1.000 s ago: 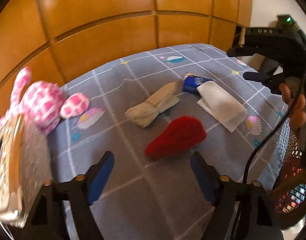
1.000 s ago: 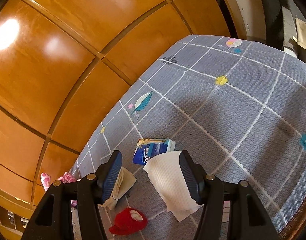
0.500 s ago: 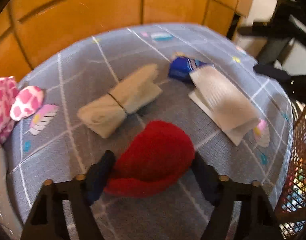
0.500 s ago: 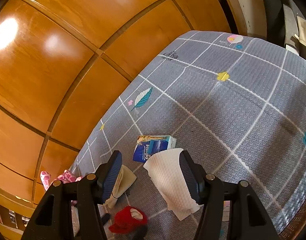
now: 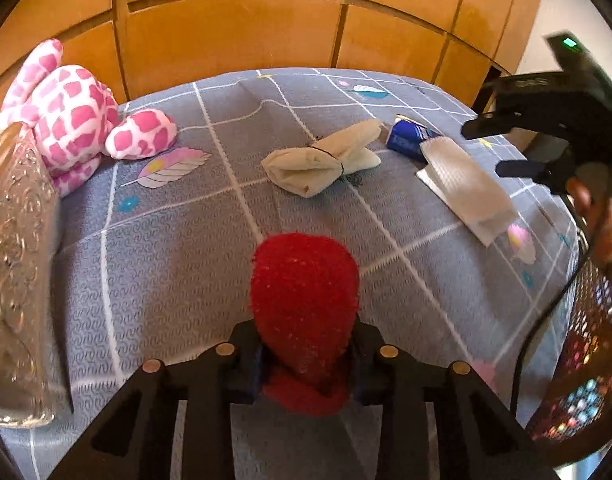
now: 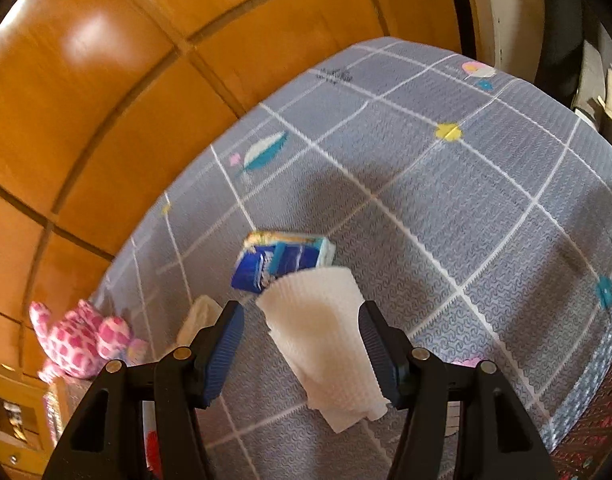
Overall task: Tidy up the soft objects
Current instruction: 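Grasp the red knit hat with the left gripper, then grasp the white paper towel with the right gripper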
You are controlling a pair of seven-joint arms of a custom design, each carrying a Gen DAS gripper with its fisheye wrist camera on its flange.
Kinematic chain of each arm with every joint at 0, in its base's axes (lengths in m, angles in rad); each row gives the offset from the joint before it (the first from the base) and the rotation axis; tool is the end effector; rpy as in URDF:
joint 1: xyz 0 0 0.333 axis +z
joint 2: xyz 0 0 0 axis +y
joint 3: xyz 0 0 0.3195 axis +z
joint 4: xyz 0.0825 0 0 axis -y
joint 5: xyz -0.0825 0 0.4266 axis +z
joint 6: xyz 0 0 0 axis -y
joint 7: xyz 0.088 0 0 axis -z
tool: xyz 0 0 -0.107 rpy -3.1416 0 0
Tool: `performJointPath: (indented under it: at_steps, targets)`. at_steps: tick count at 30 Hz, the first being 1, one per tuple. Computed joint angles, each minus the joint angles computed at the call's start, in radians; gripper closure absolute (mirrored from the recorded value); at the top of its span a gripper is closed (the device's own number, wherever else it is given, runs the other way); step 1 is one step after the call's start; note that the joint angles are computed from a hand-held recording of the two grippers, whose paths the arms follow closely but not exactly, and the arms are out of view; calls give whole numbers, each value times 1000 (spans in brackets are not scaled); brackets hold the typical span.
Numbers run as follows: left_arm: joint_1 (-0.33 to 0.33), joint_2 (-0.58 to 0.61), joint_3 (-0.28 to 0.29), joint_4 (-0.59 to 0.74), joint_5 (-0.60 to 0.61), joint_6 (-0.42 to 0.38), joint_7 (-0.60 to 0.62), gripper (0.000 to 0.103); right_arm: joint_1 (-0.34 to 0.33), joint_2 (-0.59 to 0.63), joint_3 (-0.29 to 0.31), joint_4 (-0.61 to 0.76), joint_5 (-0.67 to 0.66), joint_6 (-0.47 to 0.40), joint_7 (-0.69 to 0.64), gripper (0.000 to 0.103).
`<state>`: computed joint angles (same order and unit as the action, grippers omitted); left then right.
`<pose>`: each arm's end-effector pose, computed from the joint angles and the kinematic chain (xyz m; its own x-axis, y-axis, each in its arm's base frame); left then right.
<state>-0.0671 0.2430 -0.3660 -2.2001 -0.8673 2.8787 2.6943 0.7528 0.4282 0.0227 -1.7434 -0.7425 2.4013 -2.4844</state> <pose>0.5676 -0.2125 0.2826 -0.6860 -0.7199 0.1054 -0.6379 0.5254 -0.5630 0.5167 0.4977 0.3337 -0.6974 -0.5990 -0.3936 -0.4620 0.7955 -0.3920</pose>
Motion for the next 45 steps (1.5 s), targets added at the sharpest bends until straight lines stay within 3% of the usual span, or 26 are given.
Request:
performJointPath:
  at_steps: [4,11,13,15,16,18,22,24,28,32,37,45]
  targets:
    - [17,7,-21,2,-69,13,48,69,-30,61,37,93,130,-108,-178,42]
    - [23,-2,-36,-17,-199,49,198,69,-61,143,51,175,315,-127,-397,38]
    - [18,-2,-34,-17,-227,58,228,69,-51,171,45,220,334,-170,-466,38]
    - [13,-4,-32,-19,-249,63,252,69,-37,178,35,234,336,-172,-502,66]
    - [12,-5,-31,-19,-260,64,265,69,-30,186,30,251,338,-194,-522,88]
    - [8,-5,-26,-18,-278,62,282,69,-24,211,33,295,347,-230,-586,95]
    - [-5,-6,-12,-16,-280,56,280,71,-17,216,32,288,324,-95,-689,96]
    - [-20,-5,8,-11,-228,41,217,73,-49,255,69,326,401,-73,-799,95]
    - [-48,-15,71,11,-1,-49,-61,75,-20,270,36,352,424,-107,-847,94]
    - [-15,-49,62,49,2,-100,-107,75,0,305,19,413,428,-158,-878,93]
    - [-17,-49,88,141,53,-117,-178,75,27,347,2,482,410,-230,-921,93]
    - [3,51,165,351,312,-105,-508,75,39,356,-7,504,406,-254,-932,92]
